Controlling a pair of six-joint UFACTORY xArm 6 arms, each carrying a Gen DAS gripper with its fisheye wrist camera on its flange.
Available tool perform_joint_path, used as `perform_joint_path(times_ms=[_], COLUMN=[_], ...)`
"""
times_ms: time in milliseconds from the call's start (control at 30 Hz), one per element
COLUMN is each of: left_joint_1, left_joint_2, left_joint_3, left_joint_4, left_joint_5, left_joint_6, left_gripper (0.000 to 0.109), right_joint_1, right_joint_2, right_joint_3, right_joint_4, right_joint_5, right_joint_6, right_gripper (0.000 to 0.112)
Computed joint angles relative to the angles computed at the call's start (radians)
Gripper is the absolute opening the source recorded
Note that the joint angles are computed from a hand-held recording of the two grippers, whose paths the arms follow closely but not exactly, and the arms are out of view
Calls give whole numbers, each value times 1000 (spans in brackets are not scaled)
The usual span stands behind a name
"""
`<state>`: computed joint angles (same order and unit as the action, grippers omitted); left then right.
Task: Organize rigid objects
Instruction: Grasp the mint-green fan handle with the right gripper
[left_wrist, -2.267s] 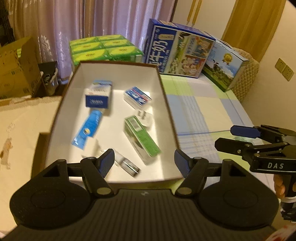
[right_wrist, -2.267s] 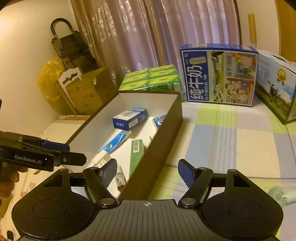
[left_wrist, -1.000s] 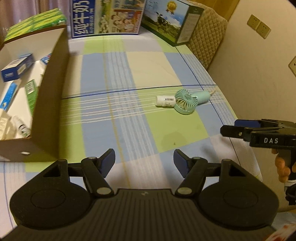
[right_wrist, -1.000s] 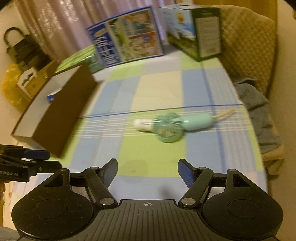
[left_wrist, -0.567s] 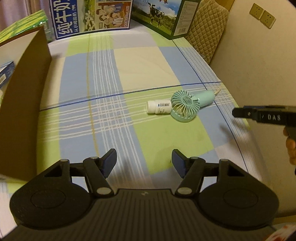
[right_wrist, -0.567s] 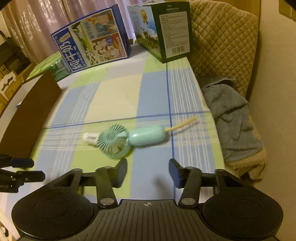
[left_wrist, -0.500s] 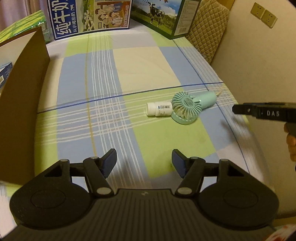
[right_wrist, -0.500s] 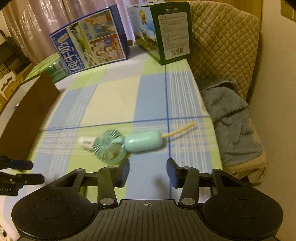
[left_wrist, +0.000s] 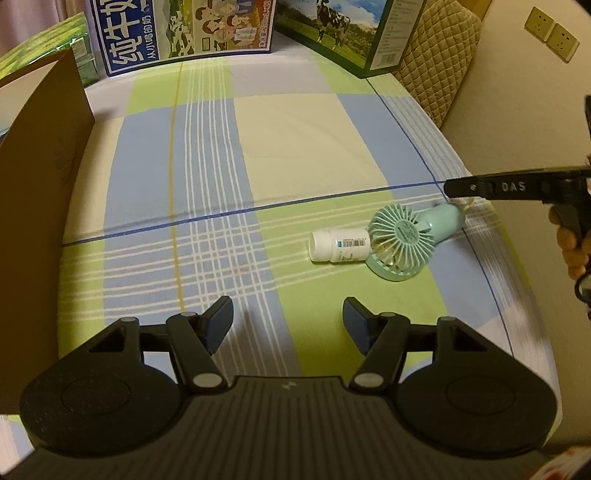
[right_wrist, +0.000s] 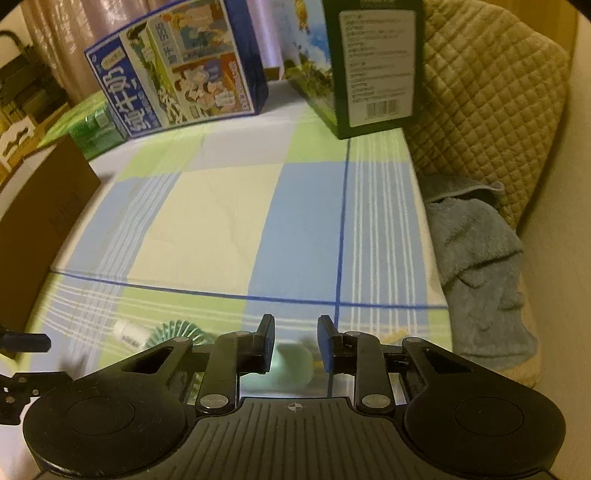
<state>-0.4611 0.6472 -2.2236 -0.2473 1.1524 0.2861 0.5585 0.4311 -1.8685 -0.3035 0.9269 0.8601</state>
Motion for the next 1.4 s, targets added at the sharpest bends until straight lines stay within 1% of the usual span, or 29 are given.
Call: perform_joint_path(times_ms=[100,200,300,400,700,833,867,933,967,1000,1033,1200,1333,1367,1400], left_joint_1=[-1,-1,1,4,12,14,14,14,14,13,13,5,-2,-4,-7], left_joint_2=[29,52,78,92,84,79,78,79,80,82,84,95,116,122,135], left_joint_3=[-44,-77,-117,-140,-119,-113,-111,-114,-115,-118,-121,-135,-164,-171,-192], left_joint_4=[6,8,12,6,-3,-5,-6,-7,-9,-11,-14,-30,-44,-47,-49], left_joint_5=[22,38,60,74,78,80,78,79,79,80,81,81,84,85,92], left_joint_6=[-6,-8,-13,-13,-1,4,5,8,9,10,11,29,33,34,33], left_gripper=[62,62,62,62,62,62,62,62,62,62,62,62,62,62,62], right_joint_1=[-16,-31,-32,-14,82,124,129,133,135,139,142,165,173,175,175], right_joint_2=[31,38,24,-6,-148,-162,-169,-177,-168,-152,-138,-32,12,19,17], right_joint_3=[-29,-27,-11,25,227,218,222,230,216,193,175,50,14,8,19], right_joint_4=[40,101,160,180,156,23,-2,-20,-17,-11,-10,-22,-61,-70,-73], right_joint_5=[15,10,16,20,-32,25,18,-25,-30,-26,-20,53,69,73,60], right_joint_6=[-55,-107,-167,-176,22,219,271,322,318,298,282,232,221,220,217], right_gripper=[23,24,24,24,24,24,24,26,29,36,40,41,40,39,33])
